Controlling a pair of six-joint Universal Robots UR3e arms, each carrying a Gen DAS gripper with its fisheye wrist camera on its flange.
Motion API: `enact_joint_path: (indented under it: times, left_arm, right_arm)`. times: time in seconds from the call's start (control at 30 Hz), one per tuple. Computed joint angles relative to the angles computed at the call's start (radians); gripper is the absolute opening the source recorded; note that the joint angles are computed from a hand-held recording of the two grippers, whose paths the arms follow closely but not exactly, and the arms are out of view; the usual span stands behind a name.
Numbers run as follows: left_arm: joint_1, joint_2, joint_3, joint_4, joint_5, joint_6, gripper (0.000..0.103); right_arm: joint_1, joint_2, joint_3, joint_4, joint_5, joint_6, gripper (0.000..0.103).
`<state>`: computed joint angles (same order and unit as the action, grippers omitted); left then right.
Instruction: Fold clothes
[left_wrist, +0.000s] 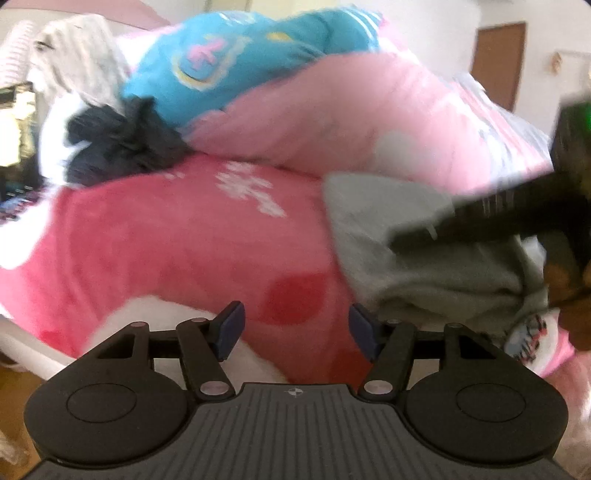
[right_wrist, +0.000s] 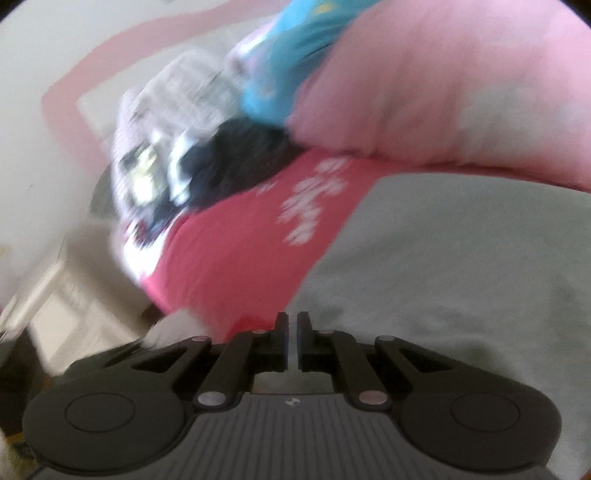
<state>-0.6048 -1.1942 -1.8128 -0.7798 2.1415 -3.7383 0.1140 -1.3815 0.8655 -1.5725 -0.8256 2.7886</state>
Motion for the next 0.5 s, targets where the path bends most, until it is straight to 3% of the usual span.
enact_joint_path:
  times: [0.07,0.13,0.3,0.4,0.5]
  left_arm:
    - [0.0,0.019,0.019,-0.027,0.033,-0.04,0.063]
    - [0.022,0.022,0.028,0.001,0.024,-0.039,0.063]
    - [0.073,-0.112,0.124,0.121,-0.089,0.074,0.063]
    - [0.064,-0.226,0.207,0.155,-0.141,0.141,0.063]
    - [0.035,-0.309,0.281,0.089,-0.129,0.147,0.063]
  right_arm:
    - [-0.012,-0.021,0.054,-0.035,-0.026,0.045,0.005]
    - [-0.039,-0.084,0.139,0.028,0.037,-0.018,0.005]
    - [-0.177,-0.297,0.277,0.266,0.206,-0.331,0.005]
    - [-0.35,-0.403,0.312,0.312,0.245,-0.367,0.005]
    - [-0.508,-0.469,0.337,0.252,0.233,-0.328,0.005]
